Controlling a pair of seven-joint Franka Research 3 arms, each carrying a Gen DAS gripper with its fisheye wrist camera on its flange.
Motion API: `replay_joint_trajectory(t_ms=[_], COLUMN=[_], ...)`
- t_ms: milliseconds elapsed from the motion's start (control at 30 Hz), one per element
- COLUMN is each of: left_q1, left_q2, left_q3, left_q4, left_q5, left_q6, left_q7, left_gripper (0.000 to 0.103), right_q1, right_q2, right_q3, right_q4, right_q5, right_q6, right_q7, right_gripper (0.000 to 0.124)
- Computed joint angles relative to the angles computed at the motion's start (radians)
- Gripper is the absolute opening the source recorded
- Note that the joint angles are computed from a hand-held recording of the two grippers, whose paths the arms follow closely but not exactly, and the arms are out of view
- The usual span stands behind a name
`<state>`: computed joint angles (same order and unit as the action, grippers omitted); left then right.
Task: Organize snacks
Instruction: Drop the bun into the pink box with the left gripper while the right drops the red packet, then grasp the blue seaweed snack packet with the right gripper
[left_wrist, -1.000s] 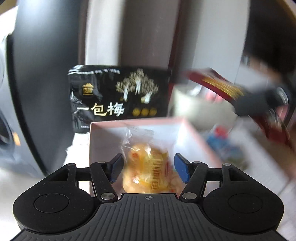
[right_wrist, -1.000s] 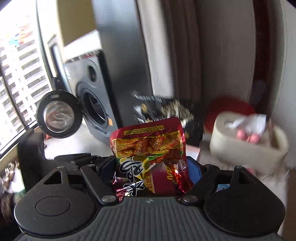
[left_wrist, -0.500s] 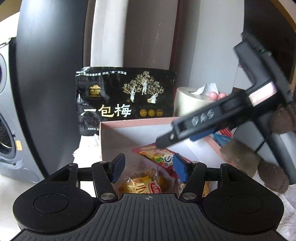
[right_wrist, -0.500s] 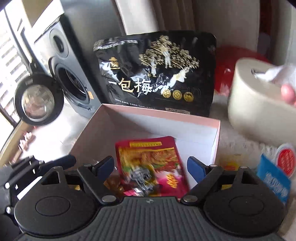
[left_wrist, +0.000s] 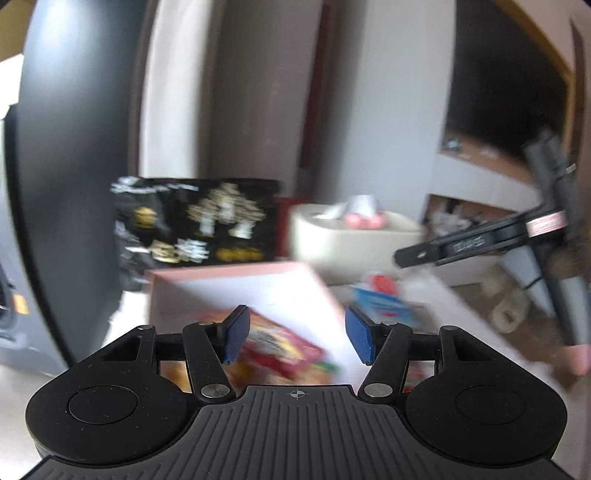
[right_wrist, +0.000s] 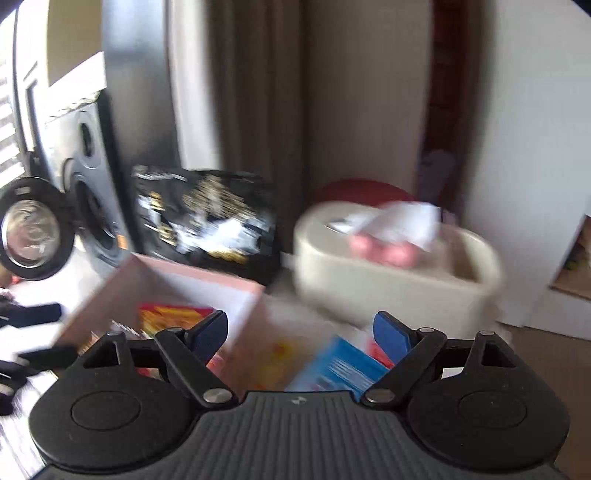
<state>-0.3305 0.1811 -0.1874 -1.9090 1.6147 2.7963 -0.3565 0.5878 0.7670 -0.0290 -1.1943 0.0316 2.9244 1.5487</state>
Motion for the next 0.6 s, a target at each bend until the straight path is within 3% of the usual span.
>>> replay_joint_trajectory(t_ms=[133, 267, 400, 533, 600], left_q1=[-0.022, -0.063, -0.105, -0.148, -0.157], left_q2=[0.057, 0.139, 0.181, 0.174, 0.168], left_q3=[-0.018, -0.01, 0.007, 0.049, 0.063], left_q4=[0.038, 0.092, 0.115, 0.104, 0.096], left_q5=[-0.06, -0.193, -0.33, -0.355, -0.351], left_q6=[0.062, 0.07, 0.026, -0.006, -0.025], left_q7=[0.041, 0.133, 0.208, 0.195, 0.172], left_gripper=[0.063, 0.063, 0.063, 0.063, 0.063], right_q1=[-0.075, -0.135, -0.112, -0.031, -0.017], right_q2=[-0.082, -0.043, 0.059, 0.179, 0.192], right_q3=[0.064, 0.139, 0.116, 0.003, -0.016], right_q4=[-0.153, -0.121, 0.021, 0.21, 0.211], right_q5=[0.052, 0.162, 0.22, 0.124, 0.079], right_q6=[0.019, -0.026, -0.118, -0.254, -0.24], right_q7=[-0.058, -0.059, 0.066, 0.243, 0.28], right_gripper=[0.087, 0.087, 0.087, 0.09, 0.093])
